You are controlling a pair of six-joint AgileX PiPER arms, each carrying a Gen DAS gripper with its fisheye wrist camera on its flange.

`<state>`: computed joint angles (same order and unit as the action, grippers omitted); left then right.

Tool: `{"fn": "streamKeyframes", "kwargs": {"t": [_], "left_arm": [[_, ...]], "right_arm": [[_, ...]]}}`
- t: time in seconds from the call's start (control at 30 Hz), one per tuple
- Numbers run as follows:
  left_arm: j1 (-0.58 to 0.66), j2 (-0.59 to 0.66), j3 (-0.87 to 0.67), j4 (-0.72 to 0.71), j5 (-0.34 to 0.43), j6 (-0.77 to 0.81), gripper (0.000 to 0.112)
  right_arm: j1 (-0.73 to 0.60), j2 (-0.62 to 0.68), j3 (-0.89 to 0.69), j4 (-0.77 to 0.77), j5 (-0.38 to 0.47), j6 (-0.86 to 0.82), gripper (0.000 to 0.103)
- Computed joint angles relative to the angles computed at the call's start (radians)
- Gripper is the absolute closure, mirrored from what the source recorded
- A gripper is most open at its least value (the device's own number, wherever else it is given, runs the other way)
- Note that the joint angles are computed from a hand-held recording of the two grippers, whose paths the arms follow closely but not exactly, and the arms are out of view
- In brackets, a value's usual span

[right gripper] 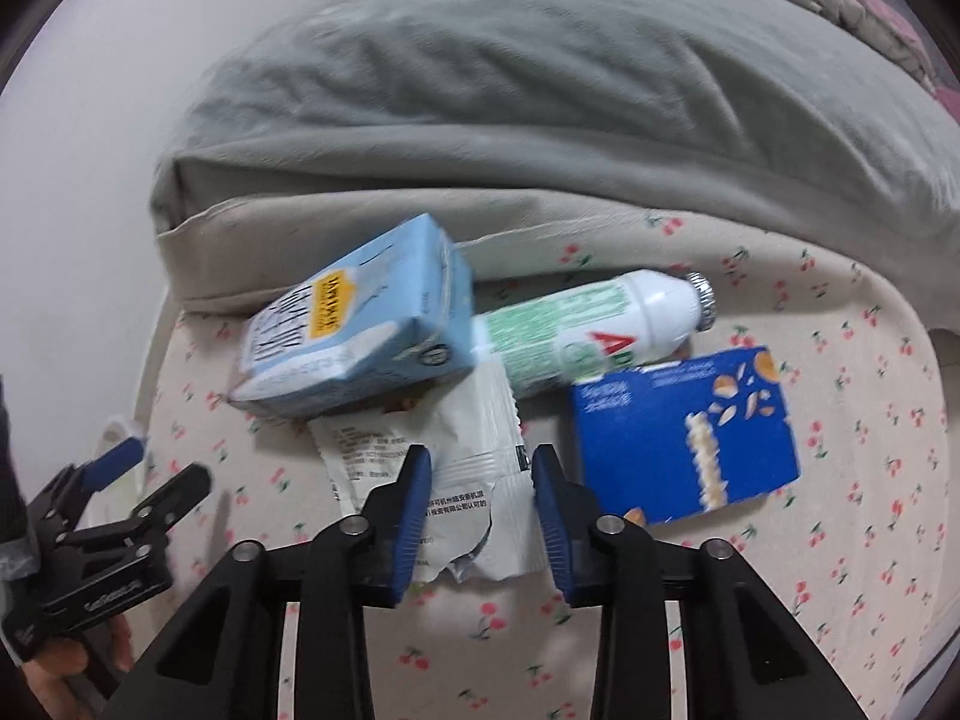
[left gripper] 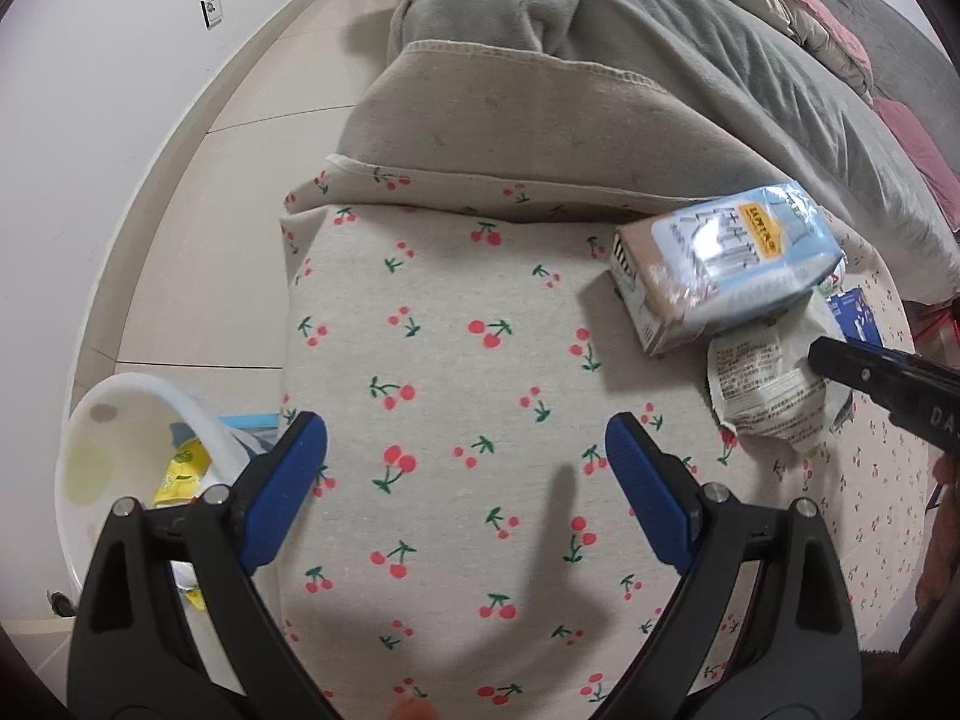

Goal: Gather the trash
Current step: 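Grasp the white paper strip with the right tool while the left tool moves to the milk carton, then grasp the blue milk carton with the left tool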

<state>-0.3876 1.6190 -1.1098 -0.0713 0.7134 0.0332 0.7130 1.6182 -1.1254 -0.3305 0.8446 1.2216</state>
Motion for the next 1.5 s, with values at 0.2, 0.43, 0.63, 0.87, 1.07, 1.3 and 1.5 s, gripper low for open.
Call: {"fn": "streamKeyframes", "kwargs": {"t": [0.2,0.43,0.63,0.87,1.07,1.3,1.5], "left_arm": [[-0.023,-0.037,0.001,-0.004,0.023,-0.005,0.018],[-0.115,-0.042,-0.047,0.084,0.055,-0.045,0.018],[-0.213,0.055,-0.169,0.167,0.073,0.006,0.018],[-0.28,0.183,-0.347,0.162,0.105,0.148,0.018],[-0.346,0.285,-0.481,0.194,0.169,0.156,0.018],[-0.361,0.277,-0.448,0.228,0.141,0.119,0.032],[-0.341,0.178,-0.311,0.211,0.089,0.024,0.041]], "right_arm": [[0.044,-0.108,0.029,-0.02,0.022,0.014,0.087],[0.112,-0.296,0.11,-0.117,0.112,0.138,0.088],[0.104,-0.429,0.165,-0.141,0.196,0.186,0.088],[-0.024,-0.566,0.256,-0.092,0.207,0.139,0.088],[-0.114,-0.617,0.309,-0.028,0.158,0.075,0.088],[-0.162,-0.639,0.333,0.028,0.128,0.018,0.088],[-0.146,-0.645,0.335,0.023,0.124,0.041,0.088]]}}
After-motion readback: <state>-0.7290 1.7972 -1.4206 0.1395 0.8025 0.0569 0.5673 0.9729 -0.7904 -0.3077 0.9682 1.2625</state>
